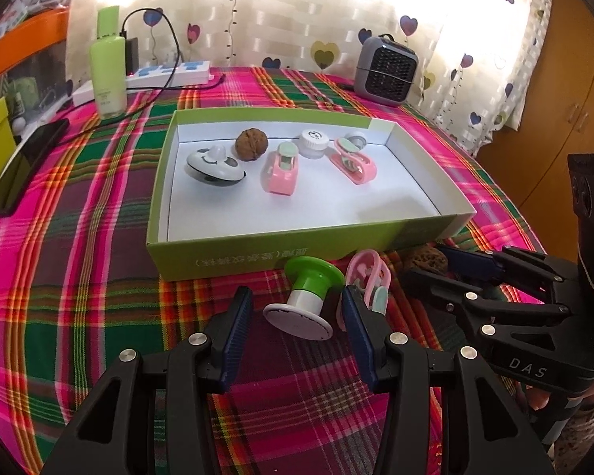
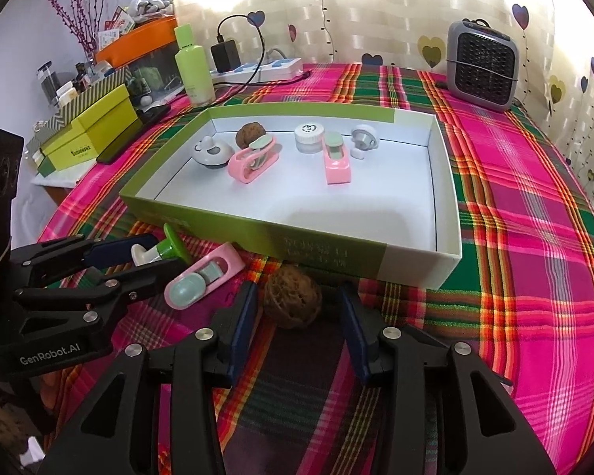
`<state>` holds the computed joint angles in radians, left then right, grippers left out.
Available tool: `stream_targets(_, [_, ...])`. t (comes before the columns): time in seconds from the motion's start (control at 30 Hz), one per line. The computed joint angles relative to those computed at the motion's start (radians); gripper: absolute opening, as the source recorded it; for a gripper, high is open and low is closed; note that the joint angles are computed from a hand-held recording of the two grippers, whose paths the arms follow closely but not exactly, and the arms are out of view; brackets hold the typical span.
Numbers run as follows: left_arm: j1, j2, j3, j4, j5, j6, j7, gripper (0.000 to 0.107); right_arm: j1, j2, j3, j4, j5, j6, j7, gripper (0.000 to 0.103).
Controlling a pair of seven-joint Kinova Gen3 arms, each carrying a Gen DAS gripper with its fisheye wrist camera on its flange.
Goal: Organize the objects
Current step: 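Withdraw both tools toward the green suction cup holder and brown ball, then bring the left gripper around the green suction cup while the right nears the brown ball, then close the left gripper on the green suction cup holder while the right closes on the brown ball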
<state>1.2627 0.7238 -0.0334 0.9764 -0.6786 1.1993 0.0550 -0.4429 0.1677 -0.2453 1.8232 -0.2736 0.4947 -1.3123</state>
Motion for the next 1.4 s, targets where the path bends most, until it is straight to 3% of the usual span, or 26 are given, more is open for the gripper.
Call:
stream_targets(0.27, [-0.003, -0.003, 0.001, 0.006, 0.000, -0.007, 0.003, 0.045, -0.030, 0.001, 0.011, -0.001, 0.064, -0.011, -0.052, 0.043])
stream_targets(0.63, [-0.005, -0.004, 0.001, 0.006, 0.000, -0.008, 0.006, 0.045, -0.016, 0.002, 0.003, 0.001, 0.042, -0.014, -0.037, 0.043])
stream_targets(0.77, [-0.009, 0.001, 0.002, -0.003, 0.003, 0.001, -0.002, 0.033, -0.015, 0.001, 0.002, 0.003, 0.039, -0.014, -0.036, 0.043])
stream_targets(0.93, [-0.009, 0.003, 0.000, -0.006, 0.005, 0.003, -0.005, 0.032, -0.014, 0.001, 0.001, 0.003, 0.038, -0.014, -0.033, 0.042])
stream_targets(1.4, [-0.007, 0.003, -0.001, -0.007, 0.005, 0.004, -0.005, 0.032, -0.006, 0.001, -0.002, 0.003, 0.019, -0.011, -0.007, 0.032])
